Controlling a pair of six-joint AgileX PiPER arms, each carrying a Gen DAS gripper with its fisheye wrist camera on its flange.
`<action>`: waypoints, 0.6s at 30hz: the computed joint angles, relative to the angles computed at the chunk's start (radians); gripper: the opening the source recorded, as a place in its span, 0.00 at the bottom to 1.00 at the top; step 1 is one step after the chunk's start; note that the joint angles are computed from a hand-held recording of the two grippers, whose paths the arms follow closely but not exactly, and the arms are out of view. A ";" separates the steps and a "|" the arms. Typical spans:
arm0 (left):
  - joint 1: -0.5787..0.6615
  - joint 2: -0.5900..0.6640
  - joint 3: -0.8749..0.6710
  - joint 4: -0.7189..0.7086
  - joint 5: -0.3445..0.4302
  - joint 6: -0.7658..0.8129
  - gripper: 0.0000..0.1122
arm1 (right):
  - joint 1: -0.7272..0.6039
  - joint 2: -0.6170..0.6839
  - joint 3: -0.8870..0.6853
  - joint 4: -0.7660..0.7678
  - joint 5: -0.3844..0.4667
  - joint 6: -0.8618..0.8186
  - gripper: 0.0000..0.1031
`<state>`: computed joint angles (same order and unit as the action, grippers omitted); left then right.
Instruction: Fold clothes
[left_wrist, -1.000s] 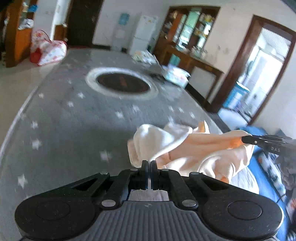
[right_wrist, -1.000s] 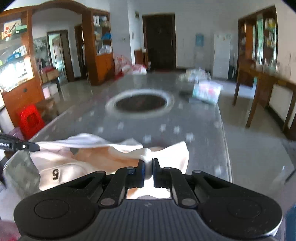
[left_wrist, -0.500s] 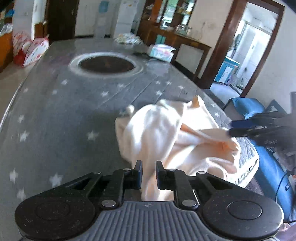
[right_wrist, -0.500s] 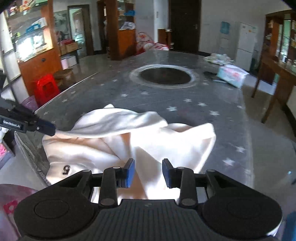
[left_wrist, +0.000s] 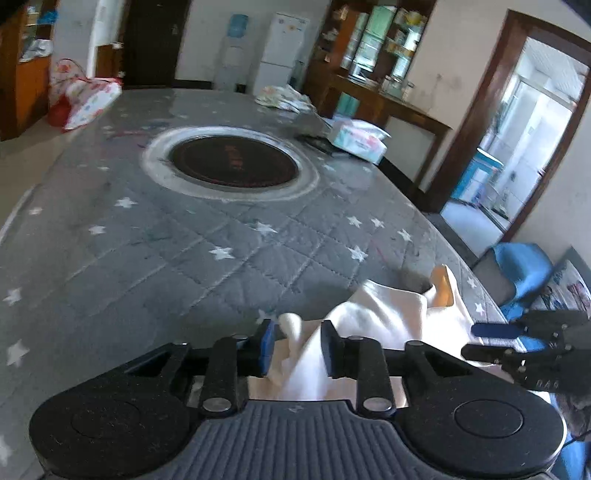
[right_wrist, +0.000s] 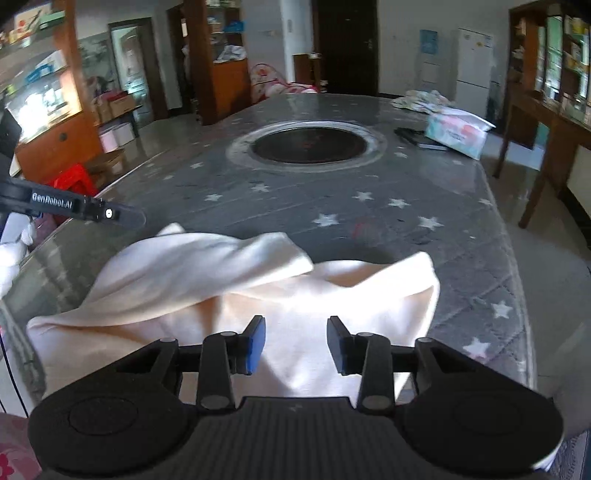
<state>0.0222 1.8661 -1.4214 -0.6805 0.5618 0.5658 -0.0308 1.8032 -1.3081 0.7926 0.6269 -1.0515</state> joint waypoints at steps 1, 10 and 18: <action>-0.007 0.025 -0.027 0.031 0.008 -0.033 0.29 | -0.006 0.006 -0.007 -0.006 -0.006 0.008 0.38; 0.015 0.152 -0.147 -0.053 0.115 0.015 0.10 | -0.051 0.122 -0.151 -0.107 -0.045 0.149 0.44; 0.039 0.158 -0.179 -0.090 0.107 0.030 0.08 | -0.069 0.304 -0.413 -0.188 0.055 0.286 0.44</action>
